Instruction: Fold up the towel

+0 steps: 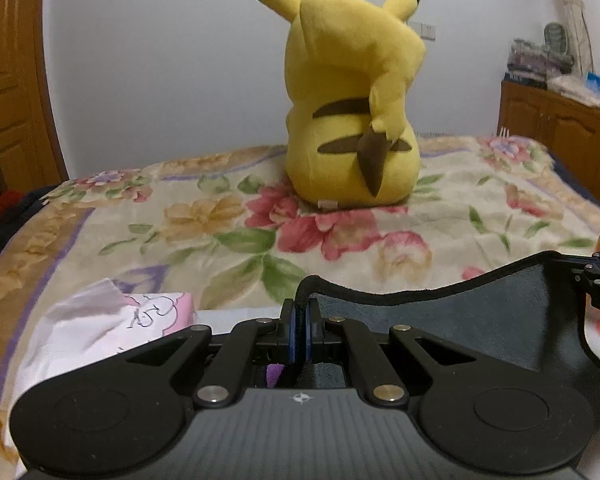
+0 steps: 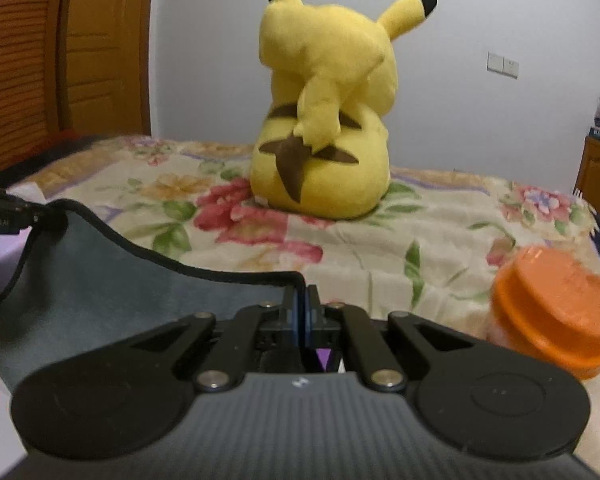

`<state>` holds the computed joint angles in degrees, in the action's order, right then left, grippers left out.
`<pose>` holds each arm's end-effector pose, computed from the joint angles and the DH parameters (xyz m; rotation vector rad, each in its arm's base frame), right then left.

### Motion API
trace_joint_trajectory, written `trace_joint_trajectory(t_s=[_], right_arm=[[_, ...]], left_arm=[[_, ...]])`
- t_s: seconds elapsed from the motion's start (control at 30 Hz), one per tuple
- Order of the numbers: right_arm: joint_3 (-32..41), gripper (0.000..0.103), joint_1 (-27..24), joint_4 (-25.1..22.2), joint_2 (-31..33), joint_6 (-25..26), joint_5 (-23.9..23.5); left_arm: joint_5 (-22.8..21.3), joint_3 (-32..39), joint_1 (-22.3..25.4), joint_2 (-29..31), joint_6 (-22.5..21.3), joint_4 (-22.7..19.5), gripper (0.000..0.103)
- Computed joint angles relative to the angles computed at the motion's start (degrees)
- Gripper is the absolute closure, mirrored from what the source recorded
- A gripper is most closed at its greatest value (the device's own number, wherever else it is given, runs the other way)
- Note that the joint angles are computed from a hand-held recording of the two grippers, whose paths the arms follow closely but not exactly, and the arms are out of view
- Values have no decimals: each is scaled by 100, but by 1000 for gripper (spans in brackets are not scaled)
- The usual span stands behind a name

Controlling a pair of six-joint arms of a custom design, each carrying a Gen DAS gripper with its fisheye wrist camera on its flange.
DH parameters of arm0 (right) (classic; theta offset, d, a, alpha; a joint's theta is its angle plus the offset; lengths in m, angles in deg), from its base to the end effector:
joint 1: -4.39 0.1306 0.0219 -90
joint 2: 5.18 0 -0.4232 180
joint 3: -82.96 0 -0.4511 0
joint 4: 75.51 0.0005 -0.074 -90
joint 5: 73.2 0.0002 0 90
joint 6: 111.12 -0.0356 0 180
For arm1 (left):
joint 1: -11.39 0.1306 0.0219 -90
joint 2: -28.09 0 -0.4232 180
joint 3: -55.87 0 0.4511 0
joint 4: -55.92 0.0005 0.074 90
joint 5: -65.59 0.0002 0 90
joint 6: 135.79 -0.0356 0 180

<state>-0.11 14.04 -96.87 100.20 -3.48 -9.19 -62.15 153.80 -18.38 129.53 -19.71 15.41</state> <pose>0.6602 0.1276 0.4195 -0.7456 1.9161 0.3869 0.5569 -0.2940 0.4466 -0.2411 2.1474 0.2209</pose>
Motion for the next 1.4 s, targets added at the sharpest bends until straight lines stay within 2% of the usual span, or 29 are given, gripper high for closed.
trace_joint_trajectory(t_s=[0.43,0.5,0.53,0.6,0.63,0.7,1.1,1.4], right_arm=[[161,98,48,-300,300,100,188],[168,96,52,-312,305,84,200],[166,90,55,-333,297,103,213],[162,85,61,-350,286,147,226],[140,70,65,-362,259,164,253],[111,56,58,-349,221,178,244],[-142,56,-16,-454,-299,77,-13],[-348,56,-75,-521,-749,-42,-213]], left_arm=[[203,51,137,248,278,-310,93],[212,97,132,271,308,-399,82],[197,105,121,269,298,-408,78],[193,104,93,251,272,-383,65],[197,109,75,242,262,-377,63],[140,145,25,234,227,-411,57],[-250,211,-393,-31,108,-716,44],[-501,380,-688,-220,159,-1119,44]])
